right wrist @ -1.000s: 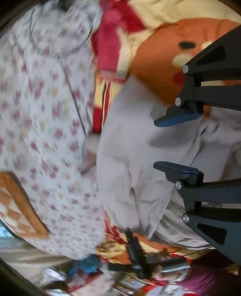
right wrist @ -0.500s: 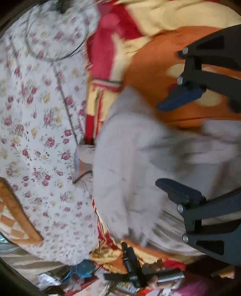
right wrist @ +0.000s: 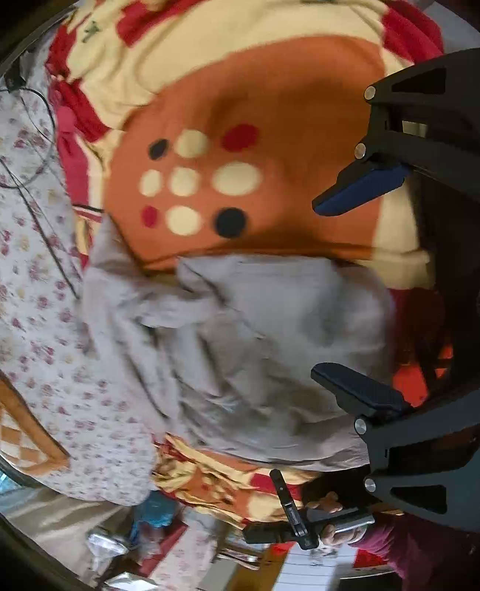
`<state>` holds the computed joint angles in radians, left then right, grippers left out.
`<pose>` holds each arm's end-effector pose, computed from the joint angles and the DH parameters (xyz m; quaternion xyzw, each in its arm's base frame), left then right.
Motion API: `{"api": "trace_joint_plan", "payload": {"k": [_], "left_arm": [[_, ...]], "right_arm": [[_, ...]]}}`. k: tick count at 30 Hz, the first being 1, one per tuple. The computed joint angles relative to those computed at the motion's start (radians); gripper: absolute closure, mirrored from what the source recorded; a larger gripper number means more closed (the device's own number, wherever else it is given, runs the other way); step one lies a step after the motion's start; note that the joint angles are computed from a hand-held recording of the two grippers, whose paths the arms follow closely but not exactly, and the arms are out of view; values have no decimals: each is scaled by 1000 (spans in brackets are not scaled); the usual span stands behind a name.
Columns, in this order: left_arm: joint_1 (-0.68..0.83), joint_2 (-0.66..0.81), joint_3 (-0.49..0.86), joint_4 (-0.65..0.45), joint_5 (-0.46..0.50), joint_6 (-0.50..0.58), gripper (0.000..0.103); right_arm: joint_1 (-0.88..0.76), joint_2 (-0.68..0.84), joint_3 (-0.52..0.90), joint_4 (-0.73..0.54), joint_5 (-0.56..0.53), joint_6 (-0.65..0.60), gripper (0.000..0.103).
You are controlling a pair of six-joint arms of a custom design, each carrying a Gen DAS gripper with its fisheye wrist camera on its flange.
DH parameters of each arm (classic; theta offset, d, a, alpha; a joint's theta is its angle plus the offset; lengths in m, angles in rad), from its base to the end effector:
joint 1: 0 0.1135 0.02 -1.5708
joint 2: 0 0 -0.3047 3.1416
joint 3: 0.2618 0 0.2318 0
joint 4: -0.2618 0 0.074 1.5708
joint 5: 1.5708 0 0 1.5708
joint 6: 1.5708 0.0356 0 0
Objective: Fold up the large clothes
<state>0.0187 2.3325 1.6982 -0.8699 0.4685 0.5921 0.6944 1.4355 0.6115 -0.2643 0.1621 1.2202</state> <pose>0.4535 -0.0076 0.1441 0.2823 0.9303 -0.2115 0.1006 0.1771 0.1400 0.1952 0.2702 0.9296 0.1494 0.2014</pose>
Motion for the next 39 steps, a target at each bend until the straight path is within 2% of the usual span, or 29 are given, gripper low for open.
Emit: {"api": "trace_joint_plan", "payload": {"k": [2, 9, 13, 14, 15, 16, 17, 20, 23, 25, 28, 29, 31, 32, 33, 35, 39], "left_arm": [[9, -13, -55, 10, -12, 4, 27], [14, -83, -262, 112, -17, 21, 25], [-4, -124, -366, 216, -38, 17, 25], [-12, -136, -380, 227, -54, 36, 41], [-14, -144, -386, 231, -62, 48, 60], [-9, -141, -353, 180, -54, 79, 87], [2, -139, -329, 146, -38, 87, 97], [62, -148, -237, 27, 17, 128, 100], [132, -185, -185, -33, 58, 206, 100], [163, -173, -151, -46, 62, 213, 101], [156, -106, -125, -26, 11, 177, 100], [147, -91, -139, -7, -4, 168, 100], [135, -86, -187, 44, -35, 154, 95], [132, -88, -208, 65, -46, 146, 86], [129, -83, -218, 78, -57, 136, 69], [126, -72, -231, 105, -65, 96, 53], [122, -72, -265, 151, -74, 64, 45]], "right_arm": [[40, 8, -43, 103, 16, 14, 20], [78, 99, -39, 211, 20, -29, 20], [66, 140, -72, 302, 21, -31, 23], [65, 152, -86, 334, 27, -21, 39], [67, 161, -96, 357, 28, -9, 65], [70, 162, -110, 381, 29, 6, 77], [84, 153, -121, 398, 38, 23, 93], [180, 108, -72, 303, 73, 42, 96], [288, 96, 2, 209, 63, 61, 97], [356, 135, 26, 224, 40, 90, 97], [377, 248, 44, 278, -40, 101, 97], [366, 260, 25, 322, -56, 114, 93], [347, 266, -1, 359, -72, 150, 77], [340, 271, -3, 363, -87, 155, 61], [339, 275, 0, 364, -92, 152, 48], [333, 294, 9, 375, -112, 141, 45], [306, 346, 15, 412, -159, 140, 44]]}}
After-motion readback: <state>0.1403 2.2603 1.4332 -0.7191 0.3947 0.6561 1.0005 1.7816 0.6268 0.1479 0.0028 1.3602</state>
